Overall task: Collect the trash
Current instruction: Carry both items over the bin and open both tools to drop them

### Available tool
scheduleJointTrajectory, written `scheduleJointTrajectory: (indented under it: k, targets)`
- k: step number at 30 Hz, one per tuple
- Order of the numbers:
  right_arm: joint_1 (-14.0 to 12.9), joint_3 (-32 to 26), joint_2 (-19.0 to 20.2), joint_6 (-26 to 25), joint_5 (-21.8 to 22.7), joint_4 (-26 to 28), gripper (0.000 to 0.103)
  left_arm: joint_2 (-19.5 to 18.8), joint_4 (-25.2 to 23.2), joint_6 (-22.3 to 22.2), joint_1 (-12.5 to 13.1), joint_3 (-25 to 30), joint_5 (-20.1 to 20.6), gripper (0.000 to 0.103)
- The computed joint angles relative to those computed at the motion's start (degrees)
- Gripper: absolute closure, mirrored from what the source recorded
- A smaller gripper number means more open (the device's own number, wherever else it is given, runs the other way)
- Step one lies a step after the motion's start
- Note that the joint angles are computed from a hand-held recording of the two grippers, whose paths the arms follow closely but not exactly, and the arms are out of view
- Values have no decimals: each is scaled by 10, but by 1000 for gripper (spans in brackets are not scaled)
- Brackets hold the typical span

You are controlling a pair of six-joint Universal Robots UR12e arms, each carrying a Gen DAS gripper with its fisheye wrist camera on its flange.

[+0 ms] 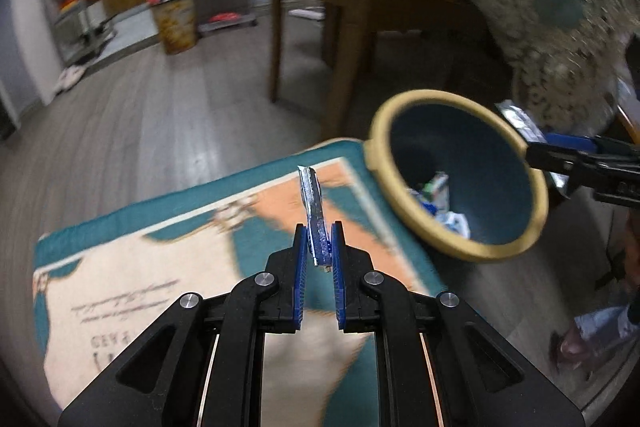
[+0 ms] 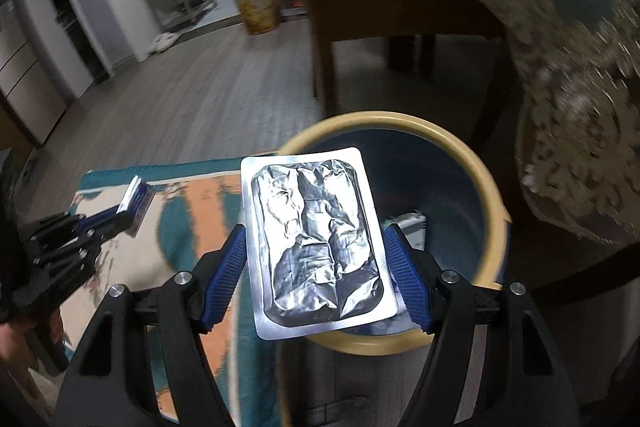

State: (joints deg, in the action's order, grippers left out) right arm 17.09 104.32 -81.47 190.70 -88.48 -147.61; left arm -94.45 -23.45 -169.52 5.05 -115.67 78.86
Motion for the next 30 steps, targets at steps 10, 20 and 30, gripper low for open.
scheduleJointTrajectory:
  k: [10,20,30]
  targets:
    - [-33,25,-8,24,5,7,35,-45,12,24,-64,41,-35,90]
    - [-39,28,-1,34,12,-14,33,-76,17,26,-88,58,-11,84]
    - [-36,30,-12,40,-4,-20,24,-48,16,22,-75,44,-11,67]
